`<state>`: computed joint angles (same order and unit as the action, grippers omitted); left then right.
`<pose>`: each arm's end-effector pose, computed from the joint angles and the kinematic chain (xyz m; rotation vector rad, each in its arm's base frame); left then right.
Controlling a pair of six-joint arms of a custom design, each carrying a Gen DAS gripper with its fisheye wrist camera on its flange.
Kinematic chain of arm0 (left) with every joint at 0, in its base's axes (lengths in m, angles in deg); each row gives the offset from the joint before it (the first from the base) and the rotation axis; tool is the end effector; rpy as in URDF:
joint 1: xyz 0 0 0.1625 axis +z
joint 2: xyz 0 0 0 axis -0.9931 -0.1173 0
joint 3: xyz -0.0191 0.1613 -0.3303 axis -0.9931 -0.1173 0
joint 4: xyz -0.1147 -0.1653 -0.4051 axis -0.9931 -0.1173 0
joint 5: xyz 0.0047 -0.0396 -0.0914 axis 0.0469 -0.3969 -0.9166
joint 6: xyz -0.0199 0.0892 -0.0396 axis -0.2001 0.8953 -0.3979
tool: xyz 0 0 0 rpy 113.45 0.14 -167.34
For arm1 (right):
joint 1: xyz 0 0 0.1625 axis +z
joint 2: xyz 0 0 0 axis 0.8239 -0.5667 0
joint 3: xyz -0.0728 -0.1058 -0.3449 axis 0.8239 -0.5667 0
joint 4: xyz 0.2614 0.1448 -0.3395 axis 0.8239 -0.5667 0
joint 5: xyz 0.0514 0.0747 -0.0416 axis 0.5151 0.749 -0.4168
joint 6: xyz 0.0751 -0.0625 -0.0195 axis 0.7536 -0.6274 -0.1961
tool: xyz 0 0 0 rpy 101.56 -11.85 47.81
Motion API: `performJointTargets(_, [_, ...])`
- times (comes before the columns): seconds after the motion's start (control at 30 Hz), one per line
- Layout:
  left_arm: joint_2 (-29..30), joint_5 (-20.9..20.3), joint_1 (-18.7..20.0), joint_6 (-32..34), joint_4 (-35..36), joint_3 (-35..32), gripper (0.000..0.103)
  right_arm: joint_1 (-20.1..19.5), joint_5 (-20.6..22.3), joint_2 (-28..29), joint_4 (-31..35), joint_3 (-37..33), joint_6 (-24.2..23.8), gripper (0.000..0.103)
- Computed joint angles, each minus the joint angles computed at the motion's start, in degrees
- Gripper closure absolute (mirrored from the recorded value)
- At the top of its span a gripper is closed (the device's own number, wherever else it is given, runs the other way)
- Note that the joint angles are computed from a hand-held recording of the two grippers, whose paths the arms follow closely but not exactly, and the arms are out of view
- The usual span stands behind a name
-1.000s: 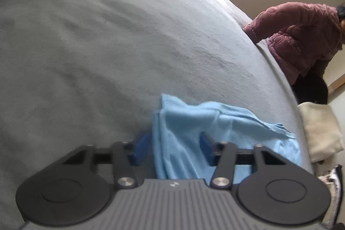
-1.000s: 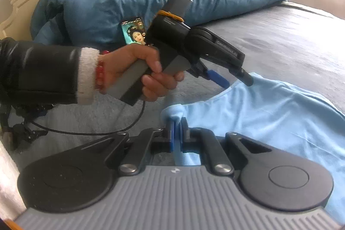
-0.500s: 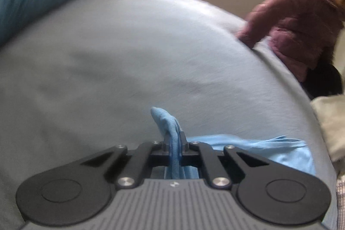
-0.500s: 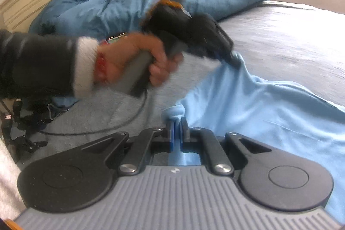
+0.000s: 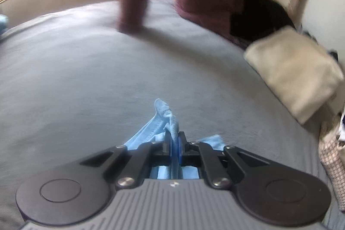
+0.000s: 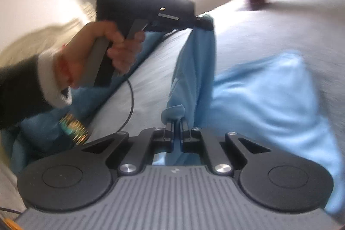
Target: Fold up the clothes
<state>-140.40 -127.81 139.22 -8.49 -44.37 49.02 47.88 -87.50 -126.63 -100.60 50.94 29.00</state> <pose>-0.1720 -0.6225 0.3542 0.2801 2.3918 -0.8324 0.2911 -0.5379 0.0740 -0.9771 2.6926 -0.5606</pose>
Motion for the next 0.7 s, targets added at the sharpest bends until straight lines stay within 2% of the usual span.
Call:
performJointTargets(0.13, [5.2,-2.8,-0.2,-0.6,-1.6,-1.2,0.097,-3.8,-1.3,-2.7,-4.2,3.4,3.1,0.1])
performJointTargets(0.3, [9.1,-3.9,-0.2,2.0,-1.1,-2.7,0.096,-7.3,-0.7,-4.8,-5.2,5.7,4.9,0.1])
performJointTargets(0.33, [9.4,-5.4,0.2,2.2,-0.3,-3.2,0.095,-7.8,-0.6,-4.9,-5.4,5.9,5.3,0.1])
performJointTargets(0.37, [9.4,-7.1,0.6,1.9,0.3,-3.4,0.084,-8.3,-0.5,-5.0,-5.6,6.2,6.0,0.1])
performJointTargets(0.4, [9.4,-8.7,1.0,1.7,0.8,-3.6,0.077,-8.8,-0.4,-5.1,-5.8,6.4,6.6,0.1])
performJointTargets(0.43, [9.4,-10.1,1.3,1.6,1.2,-3.7,0.059,-9.0,-0.7,-5.2,-5.9,6.5,7.3,0.1])
performJointTargets(0.47, [8.5,-10.1,1.3,2.3,-0.4,-2.7,0.047,-9.6,-1.1,-5.3,-6.1,6.7,8.0,0.1])
performJointTargets(0.57, [5.8,-10.6,1.2,4.2,-3.8,-0.2,0.046,-10.7,-0.8,-4.9,-6.2,6.7,11.4,0.1])
performJointTargets(0.7, [-1.5,-10.2,0.4,6.1,-1.2,3.2,0.043,-11.4,0.9,-6.0,-7.3,8.0,12.5,0.1])
